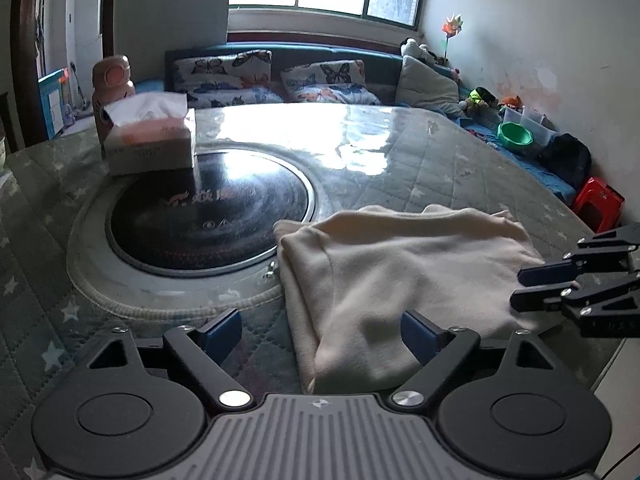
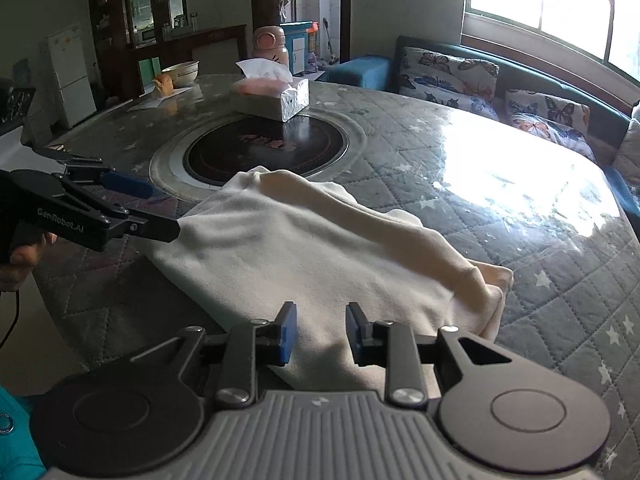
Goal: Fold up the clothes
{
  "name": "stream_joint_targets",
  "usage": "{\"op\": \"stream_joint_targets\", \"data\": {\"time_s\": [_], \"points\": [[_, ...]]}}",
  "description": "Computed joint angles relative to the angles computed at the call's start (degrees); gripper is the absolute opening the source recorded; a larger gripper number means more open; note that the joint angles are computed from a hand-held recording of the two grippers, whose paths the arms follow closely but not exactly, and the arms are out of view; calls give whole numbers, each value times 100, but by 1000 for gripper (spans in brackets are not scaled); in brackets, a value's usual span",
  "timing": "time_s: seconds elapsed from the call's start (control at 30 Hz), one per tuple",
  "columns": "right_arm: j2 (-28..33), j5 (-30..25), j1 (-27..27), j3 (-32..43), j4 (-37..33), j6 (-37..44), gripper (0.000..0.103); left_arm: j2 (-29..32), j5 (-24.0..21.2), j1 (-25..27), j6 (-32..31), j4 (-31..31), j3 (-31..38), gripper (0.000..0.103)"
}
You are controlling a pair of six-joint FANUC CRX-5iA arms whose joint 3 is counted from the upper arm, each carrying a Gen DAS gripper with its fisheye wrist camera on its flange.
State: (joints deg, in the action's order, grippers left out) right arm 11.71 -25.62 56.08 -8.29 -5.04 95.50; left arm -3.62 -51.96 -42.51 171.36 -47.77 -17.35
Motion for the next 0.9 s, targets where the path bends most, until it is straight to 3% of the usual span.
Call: {"op": "stream_joint_targets", "data": {"time_s": [0.13, 0.2, 0.33, 0.4, 0.9], "points": [[-67, 177, 70, -172, 245, -274, 33, 61, -112, -164, 150, -207, 119, 103], [-109, 267, 103, -263, 362, -383, 41, 86, -117, -196, 148, -240, 160, 103], [-181, 403, 172, -413, 540, -517, 43, 176, -229, -227, 233, -252, 258, 103], [-194, 427, 194, -428, 519, -481, 51, 204, -282, -226, 338, -247, 284, 103], [-23, 215, 492, -58, -61, 681, 59, 318, -790, -62, 487, 96, 401, 103]]}}
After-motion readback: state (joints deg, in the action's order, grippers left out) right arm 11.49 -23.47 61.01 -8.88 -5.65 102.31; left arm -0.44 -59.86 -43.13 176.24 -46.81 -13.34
